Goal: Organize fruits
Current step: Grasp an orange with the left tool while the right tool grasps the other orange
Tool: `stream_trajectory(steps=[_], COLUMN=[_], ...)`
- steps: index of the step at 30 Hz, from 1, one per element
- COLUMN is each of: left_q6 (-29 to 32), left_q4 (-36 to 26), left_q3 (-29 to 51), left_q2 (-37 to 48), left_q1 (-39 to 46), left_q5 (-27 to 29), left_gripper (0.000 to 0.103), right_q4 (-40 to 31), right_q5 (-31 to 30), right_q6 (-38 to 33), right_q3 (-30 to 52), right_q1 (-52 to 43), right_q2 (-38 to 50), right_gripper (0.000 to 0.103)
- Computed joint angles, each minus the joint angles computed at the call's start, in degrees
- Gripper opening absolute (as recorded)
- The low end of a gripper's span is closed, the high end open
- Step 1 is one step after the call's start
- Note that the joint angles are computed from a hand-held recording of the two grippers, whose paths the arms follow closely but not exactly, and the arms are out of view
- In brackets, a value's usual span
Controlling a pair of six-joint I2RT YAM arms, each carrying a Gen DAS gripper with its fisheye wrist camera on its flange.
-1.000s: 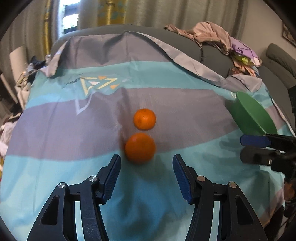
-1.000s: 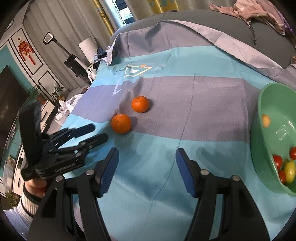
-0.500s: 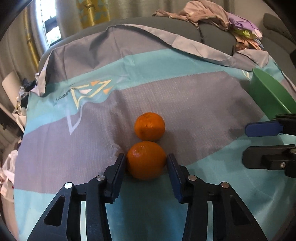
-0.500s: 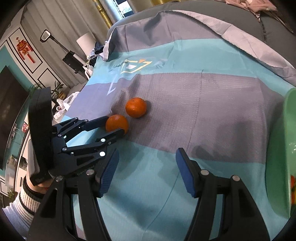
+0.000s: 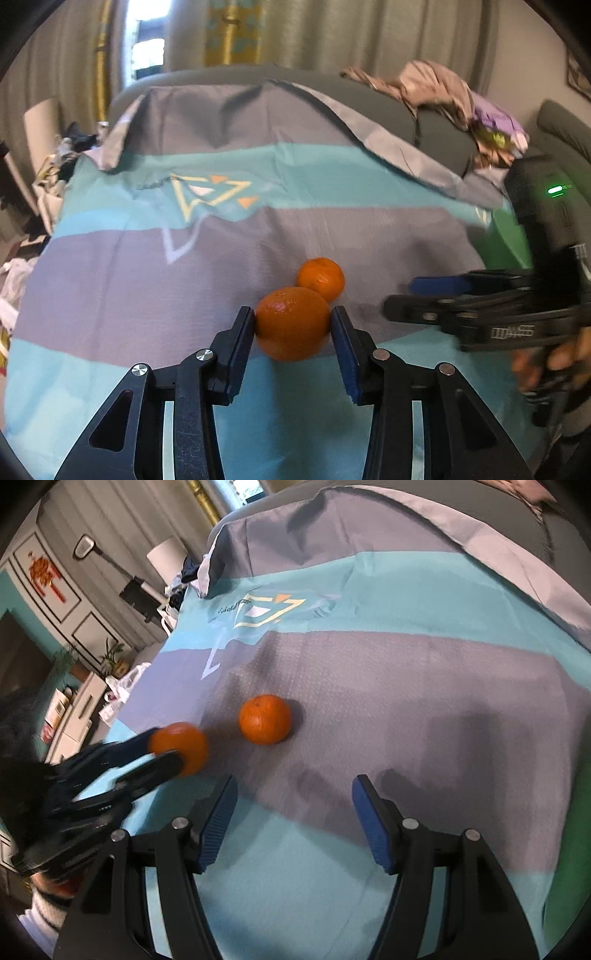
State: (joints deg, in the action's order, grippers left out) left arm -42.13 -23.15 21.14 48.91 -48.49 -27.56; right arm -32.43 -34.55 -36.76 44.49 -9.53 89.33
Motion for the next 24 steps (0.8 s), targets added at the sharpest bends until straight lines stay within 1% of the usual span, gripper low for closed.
stream_trajectory(steps=[3, 5, 7, 10, 12, 13, 14, 17, 21, 24], left_q6=[-0.4, 0.2, 1.0, 1.1, 0.9, 0.8, 0.8, 0.8, -0.4, -2.6], left_q4=[-2.6, -3.0, -2.7, -2.8, -3.0, -3.4, -3.7, -4.4, -6.0, -7.4], left_q3=[-1.3, -1.7, -2.5, -3.4, -3.8, -4.0, -4.1, -3.8, -3.0, -2.2], left_q2=[-5.8, -6.6, -7.7, -8.7, -9.4, -10.0, -10.3, -10.7, -11.2, -10.8], left_q1=[2.3, 4.1, 6.6, 7.1, 6.9, 6.8, 6.7, 6.7, 4.6, 1.4], left_q5=[0.4, 0.8, 2.7, 3.1, 3.0, 2.9, 3.0, 2.8, 1.5, -0.2], left_gripper=[0.043, 0.043, 0.043, 0.043, 0.043, 0.043, 0.043, 0.043, 0.043, 0.043], right_q4=[3.6, 6.0, 7.7, 9.7, 10.4, 10.6, 10.7, 12.0, 11.1, 9.1], right_q5=[2.0, 3.5, 5.2, 7.4, 9.0, 9.5, 9.6, 10.2, 10.0, 9.1], right_q6=[4.2, 6.2, 7.5, 8.5, 9.0, 9.1, 9.1, 9.0, 7.4, 5.8], right_q3=[0.8, 1.0, 1.1, 1.5, 2.2, 2.3, 2.4, 1.1, -1.3, -2.9], right_q1=[4.8, 8.0, 10.3, 13.2, 14.7, 15.1, 15.3, 15.5, 14.2, 11.9], right_q2=[2.1, 2.7, 3.2, 4.3, 5.5, 6.0, 6.5, 5.3, 2.1, -0.9], right_gripper=[0.065, 0.065, 0.064, 0.063, 0.054, 0.045, 0.044, 0.042, 0.042, 0.042])
